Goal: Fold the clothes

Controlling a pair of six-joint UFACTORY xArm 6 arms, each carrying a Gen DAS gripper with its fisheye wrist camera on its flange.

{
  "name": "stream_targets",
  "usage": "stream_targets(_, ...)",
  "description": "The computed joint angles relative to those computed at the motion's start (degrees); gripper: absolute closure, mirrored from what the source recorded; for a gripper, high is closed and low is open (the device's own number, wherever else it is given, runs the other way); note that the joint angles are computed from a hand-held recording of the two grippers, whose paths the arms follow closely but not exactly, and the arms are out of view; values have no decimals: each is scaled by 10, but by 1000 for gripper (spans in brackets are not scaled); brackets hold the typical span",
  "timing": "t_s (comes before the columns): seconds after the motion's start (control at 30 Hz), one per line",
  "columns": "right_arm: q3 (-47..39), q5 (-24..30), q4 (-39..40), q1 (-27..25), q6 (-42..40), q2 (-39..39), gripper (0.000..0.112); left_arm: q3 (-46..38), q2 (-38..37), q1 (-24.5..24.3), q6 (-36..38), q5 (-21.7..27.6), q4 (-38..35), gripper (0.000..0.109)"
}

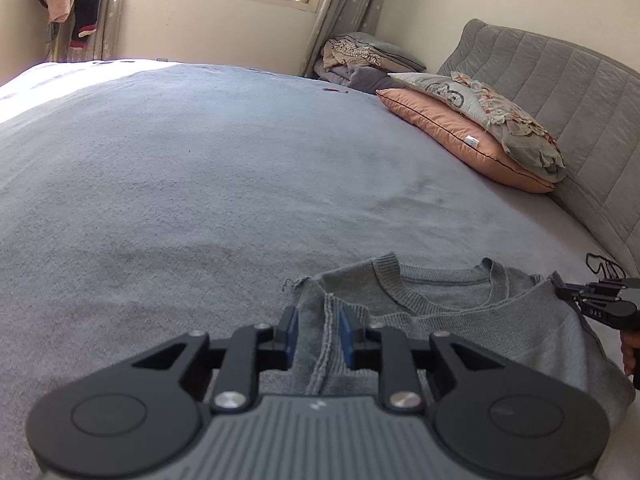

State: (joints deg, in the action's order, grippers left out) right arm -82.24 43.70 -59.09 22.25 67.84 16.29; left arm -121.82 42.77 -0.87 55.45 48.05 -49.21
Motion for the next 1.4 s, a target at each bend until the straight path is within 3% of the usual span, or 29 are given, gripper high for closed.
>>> stream_targets(0.07,7,-1,0,3,9,-6,105,19,-8,-10,22,-24,27,64)
stream_targets(0.17,22,-18,8,4,23,-15,104,31,-9,-16,55,-15,34,63)
stream_targets(0.23,23,-16,8,7,11,-11,103,69,-22,-31,79,-73,58,63)
stream_targets(0.27,23,-12,4,10,4,-9,103,71,-18,-34,73,-83,72,71)
stream_targets(0.3,21,-5,0,12,-2,-7,103,64,-14,-32,65,-69,62,91)
stream_targets(0.33,23,-5,-3,12,2,-8,104,59,-11,-30,61,-60,52,95)
stream_targets(0.43,32,-12,-15,8,13,-16,105,93,-32,-38,90,-103,40,100)
stream_targets(0.57,43,-21,-26,4,16,-27,105,114,-47,-40,121,-123,18,100)
stream_targets(0.73,54,-29,-31,1,19,-39,105,105,-47,-30,131,-112,-7,100)
stream_targets(0.9,58,-51,-14,-1,-14,-42,105,78,-40,-17,136,-66,-15,100)
stream_targets(1.0,54,-44,-12,0,-14,-40,105,51,-19,-12,102,-41,2,100)
stream_targets(1.1,56,-37,-7,-1,-9,-40,105,51,-20,-7,124,-35,-33,100)
stream_targets(1.23,61,-39,-8,-3,-3,-41,105,83,-42,-15,171,-65,-39,99)
stream_targets(1.4,58,-37,11,1,-28,-39,104,91,-50,-20,164,-71,-2,99)
